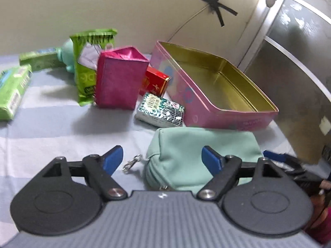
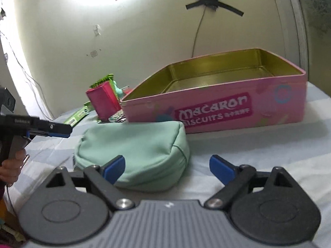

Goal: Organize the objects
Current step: 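Carry the mint-green pouch into the pink tin and open both grippers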

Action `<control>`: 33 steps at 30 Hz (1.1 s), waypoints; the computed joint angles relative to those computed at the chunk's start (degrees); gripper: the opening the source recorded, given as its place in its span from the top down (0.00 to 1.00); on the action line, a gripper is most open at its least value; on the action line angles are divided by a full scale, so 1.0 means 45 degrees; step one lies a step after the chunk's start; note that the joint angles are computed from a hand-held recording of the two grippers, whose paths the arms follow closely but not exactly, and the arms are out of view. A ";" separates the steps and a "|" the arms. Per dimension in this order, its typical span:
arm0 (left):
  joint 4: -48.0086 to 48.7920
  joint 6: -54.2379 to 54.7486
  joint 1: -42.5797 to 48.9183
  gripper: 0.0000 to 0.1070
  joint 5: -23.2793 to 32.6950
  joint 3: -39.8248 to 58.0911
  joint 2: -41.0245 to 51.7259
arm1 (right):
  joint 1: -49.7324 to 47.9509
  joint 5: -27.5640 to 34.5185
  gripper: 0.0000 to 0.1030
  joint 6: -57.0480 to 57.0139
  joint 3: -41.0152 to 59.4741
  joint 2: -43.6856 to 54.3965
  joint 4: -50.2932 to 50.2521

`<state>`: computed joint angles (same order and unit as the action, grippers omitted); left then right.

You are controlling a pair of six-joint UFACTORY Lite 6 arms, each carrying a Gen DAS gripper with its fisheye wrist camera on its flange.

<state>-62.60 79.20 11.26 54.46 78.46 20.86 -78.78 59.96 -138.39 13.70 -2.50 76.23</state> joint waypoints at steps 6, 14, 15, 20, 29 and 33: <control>-0.0462 0.2207 -0.1855 0.44 -0.3235 -0.2725 -0.1608 | -0.0144 0.0013 0.51 -0.0927 -0.0239 0.0892 0.0219; -0.1666 0.1005 -0.1432 0.51 -0.0364 -0.1458 -0.3430 | -0.3130 0.4710 0.55 0.0151 0.1482 -0.1235 -0.1016; -0.1935 0.0850 -0.1873 0.51 -0.0579 -0.0937 -0.3269 | -0.2537 0.4485 0.55 0.0427 0.1804 -0.1170 -0.0064; -0.1456 -0.0731 -0.5295 0.50 -0.3794 0.2755 -0.0221 | 0.0264 0.2064 0.55 0.0255 0.4002 0.1596 0.4121; 0.3358 -0.6291 -0.7280 0.50 -0.4952 0.7787 0.4651 | 0.3295 -0.0631 0.20 -0.3353 0.5133 0.4001 0.8708; 0.3208 -0.5709 -0.7437 0.49 -0.5582 0.6671 0.3960 | 0.3414 0.0441 0.08 -0.5478 0.3594 0.3564 1.1099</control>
